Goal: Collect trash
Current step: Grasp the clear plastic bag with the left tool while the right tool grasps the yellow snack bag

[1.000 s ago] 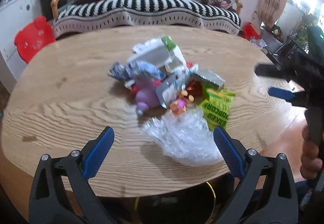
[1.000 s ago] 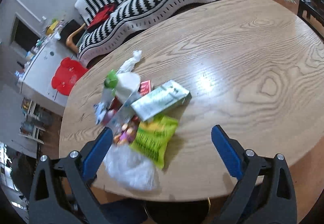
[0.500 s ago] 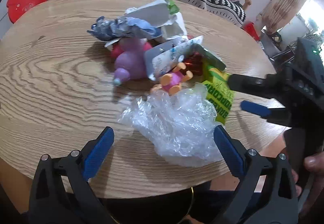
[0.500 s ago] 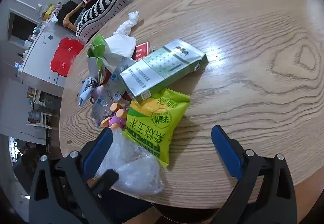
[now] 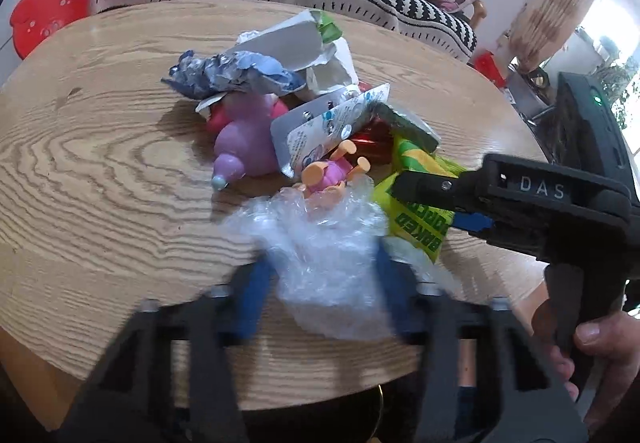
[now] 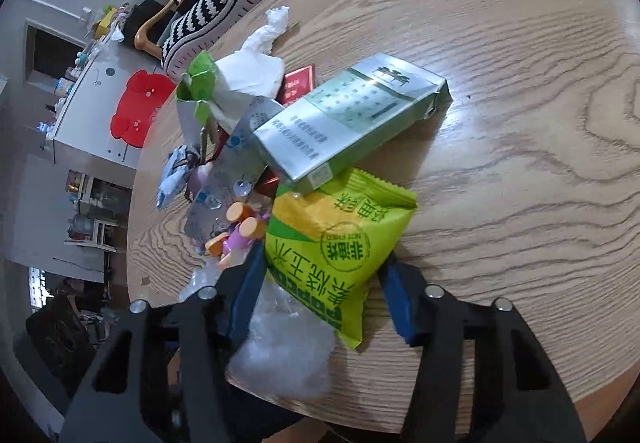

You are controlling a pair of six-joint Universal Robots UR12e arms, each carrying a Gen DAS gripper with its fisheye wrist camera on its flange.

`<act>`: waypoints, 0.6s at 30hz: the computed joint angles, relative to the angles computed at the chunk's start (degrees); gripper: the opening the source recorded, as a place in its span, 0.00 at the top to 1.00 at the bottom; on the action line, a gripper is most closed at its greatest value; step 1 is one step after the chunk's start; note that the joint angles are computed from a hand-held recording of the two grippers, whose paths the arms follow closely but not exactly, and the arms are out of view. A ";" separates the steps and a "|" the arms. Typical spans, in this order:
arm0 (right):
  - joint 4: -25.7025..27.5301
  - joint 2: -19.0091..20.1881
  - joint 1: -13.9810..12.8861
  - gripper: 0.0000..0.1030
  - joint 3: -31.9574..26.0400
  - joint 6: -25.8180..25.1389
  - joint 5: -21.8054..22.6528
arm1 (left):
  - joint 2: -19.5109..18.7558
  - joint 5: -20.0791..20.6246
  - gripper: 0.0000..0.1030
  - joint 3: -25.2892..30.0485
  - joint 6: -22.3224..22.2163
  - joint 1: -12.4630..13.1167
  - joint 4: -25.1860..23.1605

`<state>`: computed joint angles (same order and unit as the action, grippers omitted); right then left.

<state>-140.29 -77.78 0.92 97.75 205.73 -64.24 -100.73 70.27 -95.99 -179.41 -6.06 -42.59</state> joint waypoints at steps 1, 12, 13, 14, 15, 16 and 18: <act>-0.18 -0.18 0.02 0.54 0.13 -0.09 -0.24 | 0.13 -0.05 0.71 -0.03 0.18 0.12 -0.18; -5.75 -4.09 -0.38 0.57 4.26 -0.25 0.98 | 3.85 -2.10 0.88 -2.55 2.79 3.24 -0.07; -6.55 -4.51 -0.42 0.57 4.73 -0.26 1.27 | 4.24 -2.58 0.88 -2.75 3.18 3.57 -0.39; -6.80 -4.86 -0.31 0.57 5.04 -0.48 1.09 | 4.61 -3.10 0.88 -3.00 3.49 3.88 -0.45; -6.59 -5.33 -0.08 0.57 5.25 -1.45 0.73 | 4.96 -3.55 0.88 -3.21 4.03 4.13 -0.52; -6.48 -5.97 0.29 0.57 5.58 -2.47 -0.06 | 5.43 -3.67 0.88 -3.46 5.01 4.25 -0.50; -5.99 -7.17 0.90 0.57 6.19 -4.49 -0.90 | 6.41 -3.49 0.88 -4.29 6.37 4.38 0.54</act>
<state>-146.28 -84.95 1.81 103.93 201.24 -65.14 -94.32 66.78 -100.28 -173.03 -1.68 -42.04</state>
